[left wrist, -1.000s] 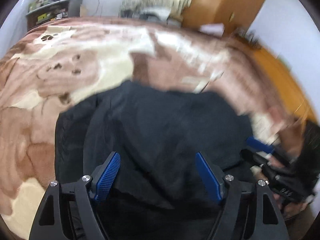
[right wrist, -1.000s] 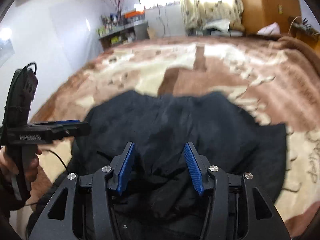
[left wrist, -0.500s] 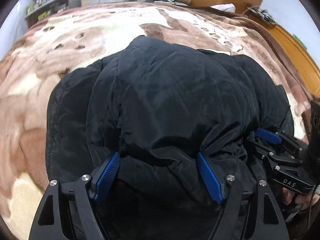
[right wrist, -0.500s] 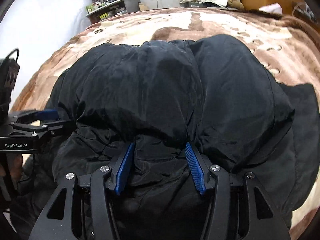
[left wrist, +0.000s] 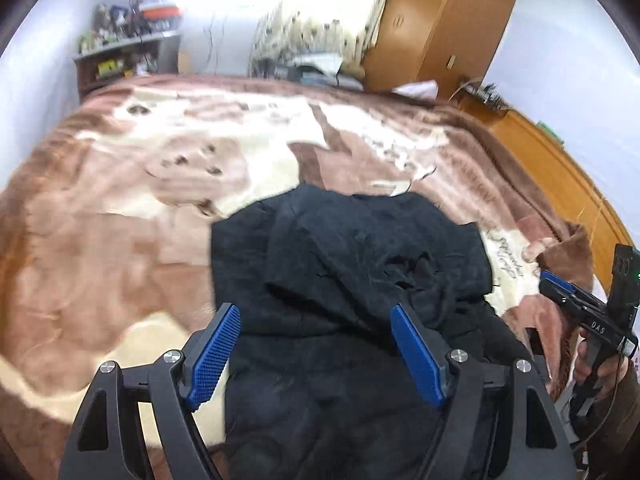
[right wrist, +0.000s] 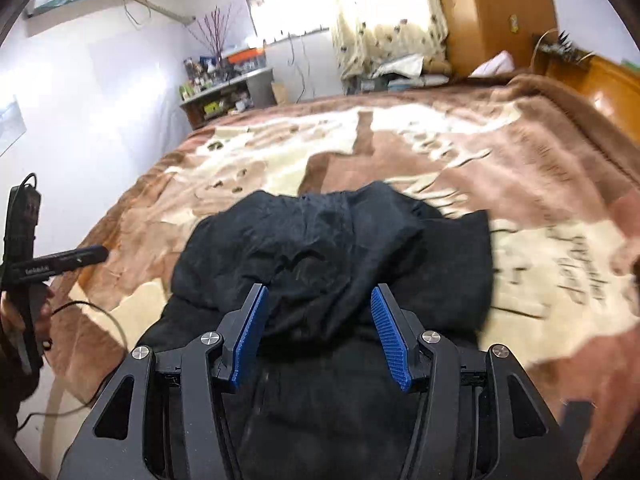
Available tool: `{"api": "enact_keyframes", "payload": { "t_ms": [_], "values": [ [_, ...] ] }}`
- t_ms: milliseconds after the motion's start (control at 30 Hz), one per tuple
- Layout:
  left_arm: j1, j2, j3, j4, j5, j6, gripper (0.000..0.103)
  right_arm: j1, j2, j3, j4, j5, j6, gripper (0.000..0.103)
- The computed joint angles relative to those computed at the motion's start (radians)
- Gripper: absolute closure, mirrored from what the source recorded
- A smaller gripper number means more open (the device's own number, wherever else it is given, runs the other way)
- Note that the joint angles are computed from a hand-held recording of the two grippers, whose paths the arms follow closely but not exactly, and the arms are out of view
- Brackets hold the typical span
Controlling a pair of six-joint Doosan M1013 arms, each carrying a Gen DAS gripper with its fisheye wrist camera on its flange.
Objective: Fold large clothes
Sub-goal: 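Lower the jacket onto the blanket and open both tools, then grasp the jacket edge with the left tool while the right tool grasps beside it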
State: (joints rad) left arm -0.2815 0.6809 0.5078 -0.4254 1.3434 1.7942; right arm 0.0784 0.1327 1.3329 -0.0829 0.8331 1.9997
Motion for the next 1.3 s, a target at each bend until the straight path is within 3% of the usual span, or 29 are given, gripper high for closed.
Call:
{"api": "enact_keyframes", "payload": {
  "t_ms": [233,267,333,467,633,800,1000,1133,1300],
  "values": [
    [0.046,-0.18,0.226,0.01,-0.011,0.094,0.024,0.046,-0.151,0.089,-0.109,0.028,0.098,0.049],
    [0.052,-0.206,0.264,0.016,-0.024,0.107,0.022,0.053,-0.17,0.101,-0.129,0.037,0.108,0.047],
    [0.052,-0.244,0.325,0.038,-0.032,0.131,0.017,0.062,-0.202,0.131,-0.159,0.058,0.128,0.035],
    [0.053,-0.296,0.46,0.044,-0.046,0.142,0.017,0.065,-0.239,0.207,-0.18,0.114,0.221,0.034],
    [0.052,-0.308,0.56,0.053,-0.029,0.094,0.017,0.056,-0.264,0.303,-0.154,0.131,0.277,0.034],
    [0.063,-0.316,0.63,0.007,-0.073,0.077,0.017,0.028,-0.281,0.375,-0.082,0.11,0.29,0.034],
    [0.06,-0.291,0.64,0.032,-0.043,0.026,0.017,-0.015,-0.269,0.431,0.023,0.101,0.275,0.027],
    [0.052,-0.274,0.636,0.052,-0.005,0.022,0.017,-0.046,-0.259,0.452,0.104,0.085,0.245,0.027],
    [0.04,-0.271,0.64,0.071,-0.009,0.006,0.017,-0.072,-0.242,0.447,0.195,0.082,0.171,0.027]
  ]
}}
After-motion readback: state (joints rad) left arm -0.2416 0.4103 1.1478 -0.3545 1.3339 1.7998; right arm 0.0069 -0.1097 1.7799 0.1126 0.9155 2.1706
